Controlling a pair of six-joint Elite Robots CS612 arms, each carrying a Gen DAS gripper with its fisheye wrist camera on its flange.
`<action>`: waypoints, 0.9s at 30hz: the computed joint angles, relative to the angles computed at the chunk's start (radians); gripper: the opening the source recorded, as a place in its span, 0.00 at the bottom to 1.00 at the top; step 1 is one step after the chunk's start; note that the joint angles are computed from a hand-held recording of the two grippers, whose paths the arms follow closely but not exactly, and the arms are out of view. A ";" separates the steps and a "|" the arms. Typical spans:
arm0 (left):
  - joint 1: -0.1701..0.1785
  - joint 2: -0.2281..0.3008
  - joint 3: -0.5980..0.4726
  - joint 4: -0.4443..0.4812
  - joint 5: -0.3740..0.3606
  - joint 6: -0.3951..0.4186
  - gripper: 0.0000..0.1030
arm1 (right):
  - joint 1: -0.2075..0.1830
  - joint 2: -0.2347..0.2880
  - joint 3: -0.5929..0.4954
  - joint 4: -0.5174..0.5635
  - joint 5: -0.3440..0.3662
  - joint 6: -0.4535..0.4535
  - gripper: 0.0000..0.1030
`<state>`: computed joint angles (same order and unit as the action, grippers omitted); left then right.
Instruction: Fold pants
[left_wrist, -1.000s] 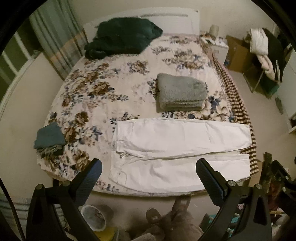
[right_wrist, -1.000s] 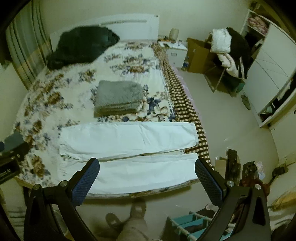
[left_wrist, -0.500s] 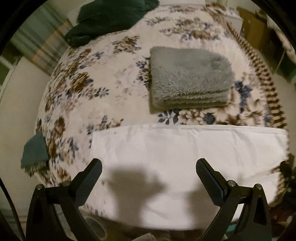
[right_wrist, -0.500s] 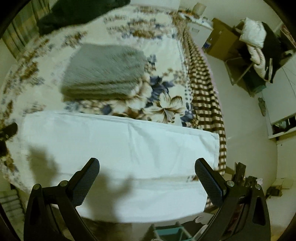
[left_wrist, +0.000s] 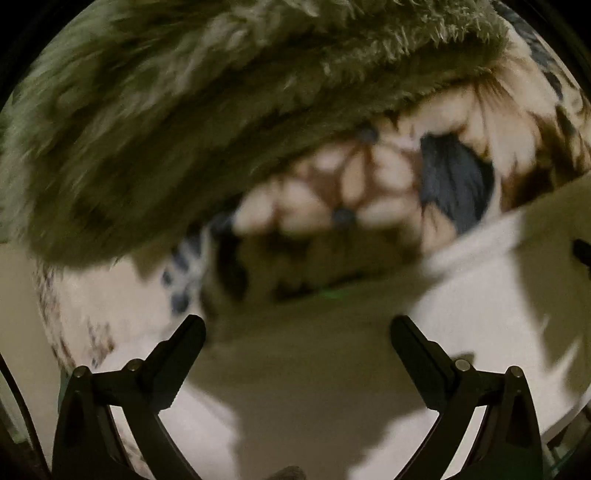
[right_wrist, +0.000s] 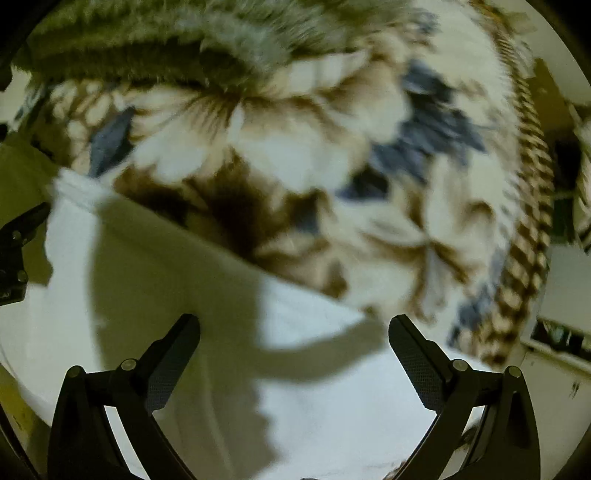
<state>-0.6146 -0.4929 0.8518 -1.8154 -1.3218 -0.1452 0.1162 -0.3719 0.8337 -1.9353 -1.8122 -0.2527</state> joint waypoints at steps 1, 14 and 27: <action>0.004 -0.002 0.006 -0.027 -0.021 0.019 0.95 | -0.003 0.014 -0.020 0.016 0.012 -0.008 1.00; 0.029 -0.061 0.057 -0.120 -0.155 0.137 0.16 | -0.042 0.005 -0.009 0.021 0.195 -0.085 0.17; 0.025 -0.304 0.328 -0.307 -0.150 -0.022 0.06 | -0.071 -0.199 0.285 -0.212 0.263 -0.024 0.05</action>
<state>-0.5894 -0.7969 1.1797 -2.1219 -1.4719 -0.1671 0.0451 -0.5710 1.1186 -2.1473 -1.5492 -0.2771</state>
